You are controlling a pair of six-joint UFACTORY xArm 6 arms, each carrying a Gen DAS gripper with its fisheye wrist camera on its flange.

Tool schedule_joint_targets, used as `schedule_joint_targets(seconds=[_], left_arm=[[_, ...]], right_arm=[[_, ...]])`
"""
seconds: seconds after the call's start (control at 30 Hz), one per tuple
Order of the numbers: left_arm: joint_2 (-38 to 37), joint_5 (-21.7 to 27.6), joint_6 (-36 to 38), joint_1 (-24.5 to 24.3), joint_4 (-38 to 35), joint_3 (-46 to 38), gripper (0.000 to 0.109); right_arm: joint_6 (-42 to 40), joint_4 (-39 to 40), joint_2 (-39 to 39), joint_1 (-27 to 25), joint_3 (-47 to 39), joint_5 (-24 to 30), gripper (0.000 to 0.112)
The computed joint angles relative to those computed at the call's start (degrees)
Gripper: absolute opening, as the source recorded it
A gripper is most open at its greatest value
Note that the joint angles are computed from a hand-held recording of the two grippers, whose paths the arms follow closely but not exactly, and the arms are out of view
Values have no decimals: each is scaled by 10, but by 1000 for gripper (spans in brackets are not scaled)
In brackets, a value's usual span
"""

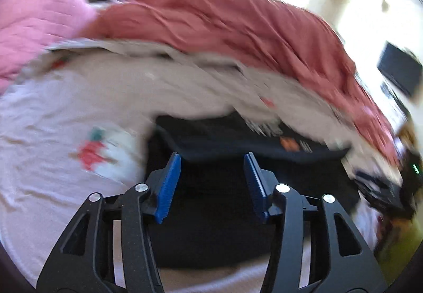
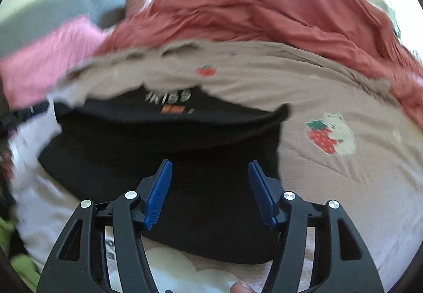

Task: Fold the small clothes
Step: 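Regrasp the hem with both tools and fold it over the collar, then open both tools and release the folded shirt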

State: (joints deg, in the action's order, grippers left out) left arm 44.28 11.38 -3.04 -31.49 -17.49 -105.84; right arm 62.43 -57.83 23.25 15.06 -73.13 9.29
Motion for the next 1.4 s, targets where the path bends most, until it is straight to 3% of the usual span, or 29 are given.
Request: schedule_joint_targets(seconds=[0.07, 0.17, 0.37, 0.53, 0.67, 0.73, 0.87, 0.93, 1.07, 1.17, 1.3, 1.4], left_arm=[[27, 68, 86, -8, -66, -47, 44], [74, 138, 86, -10, -36, -115, 44], [112, 128, 61, -10, 21, -161, 47], [185, 143, -31, -10, 153, -277, 49], [235, 161, -45, 4, 152, -358, 57], [227, 133, -89, 16, 185, -342, 66], [183, 78, -118, 37, 160, -268, 67], [153, 48, -171, 45, 205, -220, 70], [115, 4, -181, 56, 177, -156, 72], [110, 11, -218, 63, 201, -147, 72], [126, 32, -164, 63, 111, -168, 72], [156, 75, -148, 63, 82, -217, 72]], right_arm=[[-96, 87, 30, 17, -29, 26, 59], [-150, 132, 70, 30, -73, 55, 59], [-163, 137, 117, 27, -139, 61, 59], [-186, 165, 146, 23, -189, 74, 59], [-201, 202, 168, 15, -225, 81, 59], [-201, 217, 183, 10, -247, 93, 59], [-195, 245, 191, 0, -259, 98, 59], [-168, 227, 182, -6, -246, 88, 59], [-113, 200, 157, -20, -214, 70, 59], [-84, 172, 139, -27, -192, 60, 59], [-74, 178, 123, -40, -166, 42, 59], [-67, 186, 121, -51, -160, 38, 59]])
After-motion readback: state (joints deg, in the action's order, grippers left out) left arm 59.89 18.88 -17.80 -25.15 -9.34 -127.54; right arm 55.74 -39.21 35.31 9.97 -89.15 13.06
